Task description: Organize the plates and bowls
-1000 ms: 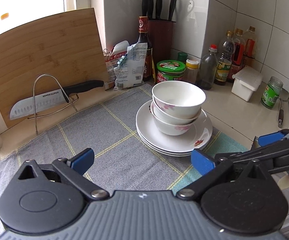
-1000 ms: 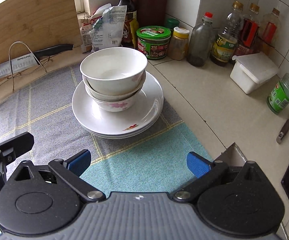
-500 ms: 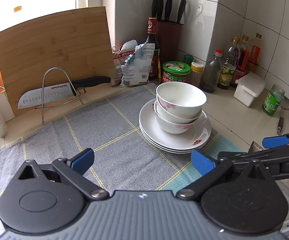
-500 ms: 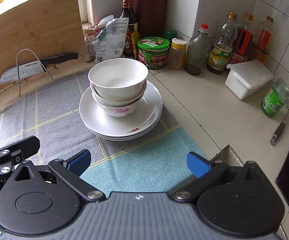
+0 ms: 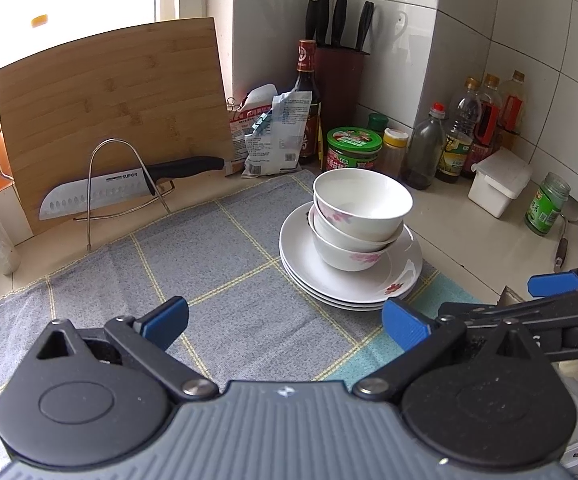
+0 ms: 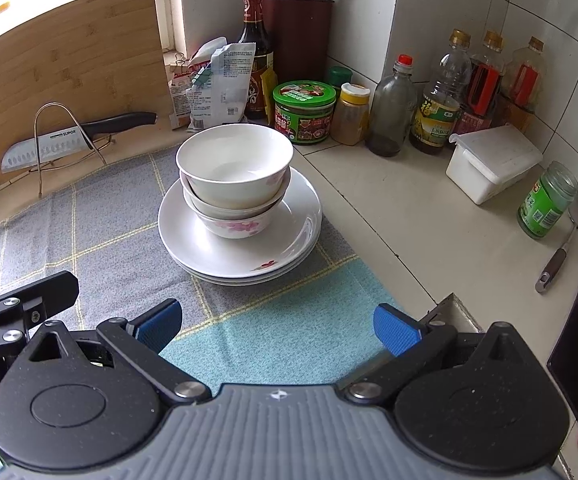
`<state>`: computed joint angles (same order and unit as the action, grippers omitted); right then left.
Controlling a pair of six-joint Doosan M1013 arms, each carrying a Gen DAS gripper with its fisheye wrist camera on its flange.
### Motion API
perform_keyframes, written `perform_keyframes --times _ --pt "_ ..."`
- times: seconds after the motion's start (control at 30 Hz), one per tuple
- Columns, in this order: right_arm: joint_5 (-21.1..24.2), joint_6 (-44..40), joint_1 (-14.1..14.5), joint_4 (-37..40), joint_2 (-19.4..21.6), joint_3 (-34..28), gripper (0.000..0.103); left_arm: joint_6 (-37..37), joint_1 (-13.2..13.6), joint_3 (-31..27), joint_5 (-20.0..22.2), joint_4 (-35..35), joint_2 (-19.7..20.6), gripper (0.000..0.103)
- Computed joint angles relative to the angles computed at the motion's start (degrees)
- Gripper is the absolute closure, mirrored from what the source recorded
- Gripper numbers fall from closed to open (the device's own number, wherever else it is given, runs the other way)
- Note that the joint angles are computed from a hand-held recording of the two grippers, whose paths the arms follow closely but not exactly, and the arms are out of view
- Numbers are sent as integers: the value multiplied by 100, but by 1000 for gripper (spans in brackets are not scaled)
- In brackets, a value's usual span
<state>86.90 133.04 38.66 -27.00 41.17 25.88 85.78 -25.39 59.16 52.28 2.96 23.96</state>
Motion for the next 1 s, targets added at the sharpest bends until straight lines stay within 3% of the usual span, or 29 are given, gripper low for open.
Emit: perform_keyframes --times 1.0 --pt "156 -96 11 -160 84 -185 0 -31 -11 -60 45 57 25 1"
